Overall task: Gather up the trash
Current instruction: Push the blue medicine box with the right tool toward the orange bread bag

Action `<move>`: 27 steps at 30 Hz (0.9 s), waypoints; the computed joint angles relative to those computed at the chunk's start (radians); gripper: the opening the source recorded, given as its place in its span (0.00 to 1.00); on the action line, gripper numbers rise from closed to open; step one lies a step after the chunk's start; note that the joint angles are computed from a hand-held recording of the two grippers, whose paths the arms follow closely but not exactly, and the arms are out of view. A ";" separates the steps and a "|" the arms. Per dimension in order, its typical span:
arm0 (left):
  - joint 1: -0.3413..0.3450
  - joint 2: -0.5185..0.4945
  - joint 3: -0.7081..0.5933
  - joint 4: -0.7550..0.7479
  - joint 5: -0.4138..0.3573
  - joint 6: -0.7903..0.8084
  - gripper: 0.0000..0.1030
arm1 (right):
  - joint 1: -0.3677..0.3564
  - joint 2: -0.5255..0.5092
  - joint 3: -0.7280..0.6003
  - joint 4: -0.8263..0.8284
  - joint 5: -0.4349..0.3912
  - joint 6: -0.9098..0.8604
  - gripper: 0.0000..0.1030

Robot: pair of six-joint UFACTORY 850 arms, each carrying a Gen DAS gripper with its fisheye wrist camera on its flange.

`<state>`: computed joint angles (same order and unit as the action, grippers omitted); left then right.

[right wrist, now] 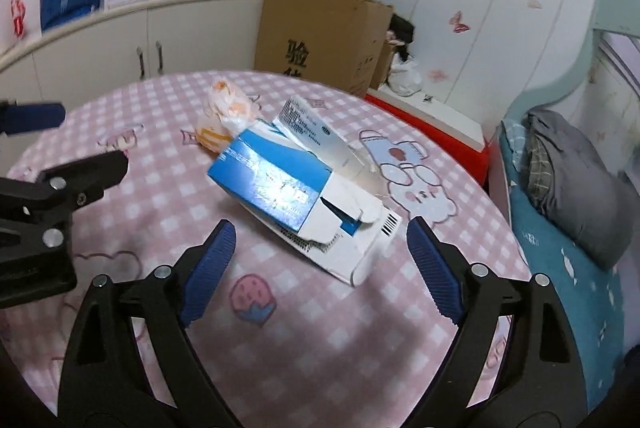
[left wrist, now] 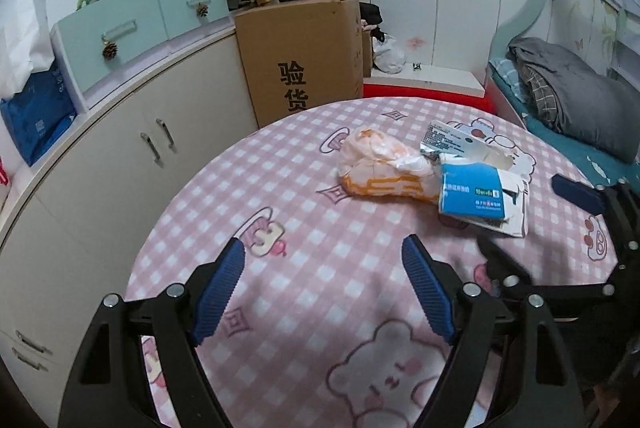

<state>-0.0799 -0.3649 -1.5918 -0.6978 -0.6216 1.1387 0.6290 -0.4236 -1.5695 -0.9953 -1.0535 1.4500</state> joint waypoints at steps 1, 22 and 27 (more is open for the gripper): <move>-0.005 -0.007 -0.008 0.010 0.000 -0.017 0.77 | -0.010 -0.004 -0.005 0.003 0.009 -0.014 0.84; -0.080 -0.148 -0.179 0.119 -0.091 -0.316 0.77 | -0.084 0.144 0.173 0.047 0.242 0.136 0.09; -0.099 -0.131 -0.152 0.118 -0.069 -0.284 0.77 | -0.082 0.147 0.172 0.035 0.251 0.127 0.09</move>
<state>-0.1788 -0.4958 -1.7439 -0.5801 -0.6905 0.8546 0.5466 -0.2769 -1.3973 -0.9606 -0.8026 1.5774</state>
